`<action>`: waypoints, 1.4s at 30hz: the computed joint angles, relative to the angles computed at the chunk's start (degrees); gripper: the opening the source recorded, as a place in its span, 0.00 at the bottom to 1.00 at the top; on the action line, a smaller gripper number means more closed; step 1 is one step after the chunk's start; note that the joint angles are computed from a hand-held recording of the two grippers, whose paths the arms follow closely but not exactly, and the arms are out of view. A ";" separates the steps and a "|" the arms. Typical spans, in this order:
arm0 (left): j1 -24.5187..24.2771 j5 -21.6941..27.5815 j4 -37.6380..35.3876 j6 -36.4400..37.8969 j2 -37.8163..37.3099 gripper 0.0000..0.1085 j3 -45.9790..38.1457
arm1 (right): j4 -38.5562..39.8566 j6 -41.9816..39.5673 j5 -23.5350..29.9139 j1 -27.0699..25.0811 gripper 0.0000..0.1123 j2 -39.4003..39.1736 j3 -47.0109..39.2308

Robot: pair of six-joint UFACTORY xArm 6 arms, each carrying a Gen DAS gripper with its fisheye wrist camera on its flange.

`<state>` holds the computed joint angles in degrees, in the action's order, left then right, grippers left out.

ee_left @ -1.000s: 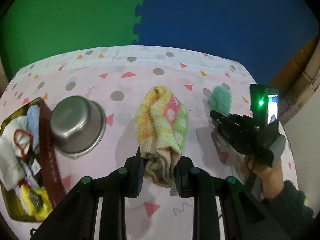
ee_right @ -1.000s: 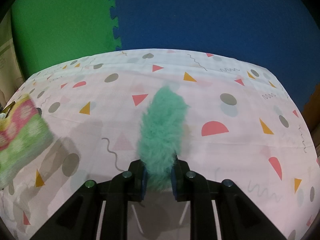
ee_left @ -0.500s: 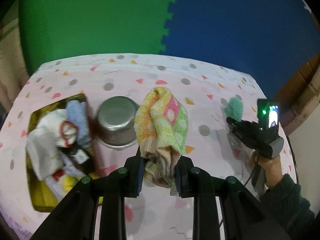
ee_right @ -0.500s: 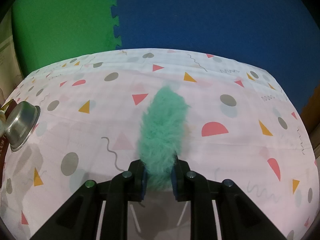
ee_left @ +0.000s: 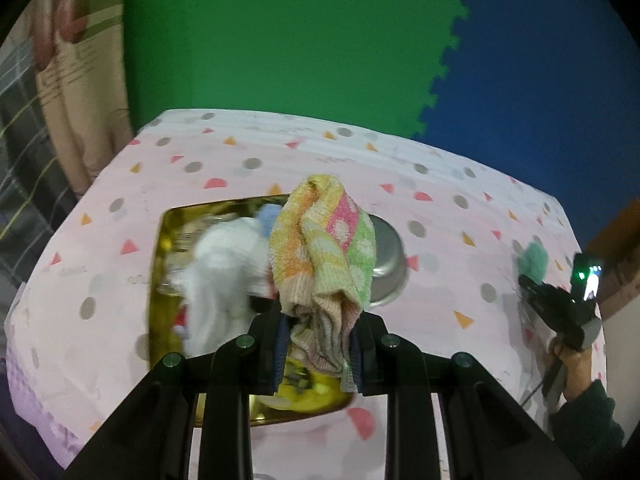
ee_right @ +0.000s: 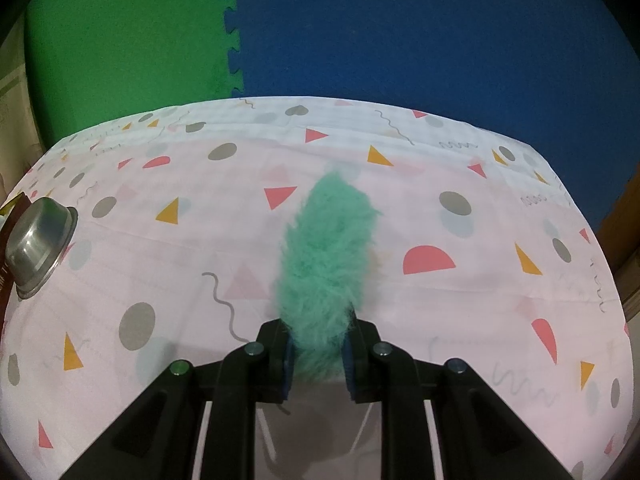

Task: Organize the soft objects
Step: 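Carry the striped towel with the left tool and release it into the tin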

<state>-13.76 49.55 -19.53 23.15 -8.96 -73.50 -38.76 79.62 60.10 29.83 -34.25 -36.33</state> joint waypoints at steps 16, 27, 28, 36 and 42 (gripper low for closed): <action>6.08 -4.28 0.49 -1.77 6.74 0.21 -3.38 | -0.18 -0.14 1.01 0.41 0.18 0.58 -0.64; 5.60 -3.73 -3.01 0.33 10.10 0.21 -6.51 | -0.43 -0.40 2.39 1.02 0.18 1.75 -1.76; 5.48 -3.89 -3.12 0.70 10.19 0.21 -6.68 | -0.42 -0.42 2.39 1.01 0.18 1.81 -1.80; 4.14 -3.06 -2.07 1.51 11.58 0.22 -7.29 | -0.54 -0.57 2.78 1.11 0.18 2.06 -1.98; 3.34 -5.91 4.03 -0.42 11.61 0.30 -5.42 | -0.57 -0.63 2.89 1.16 0.18 2.09 -2.03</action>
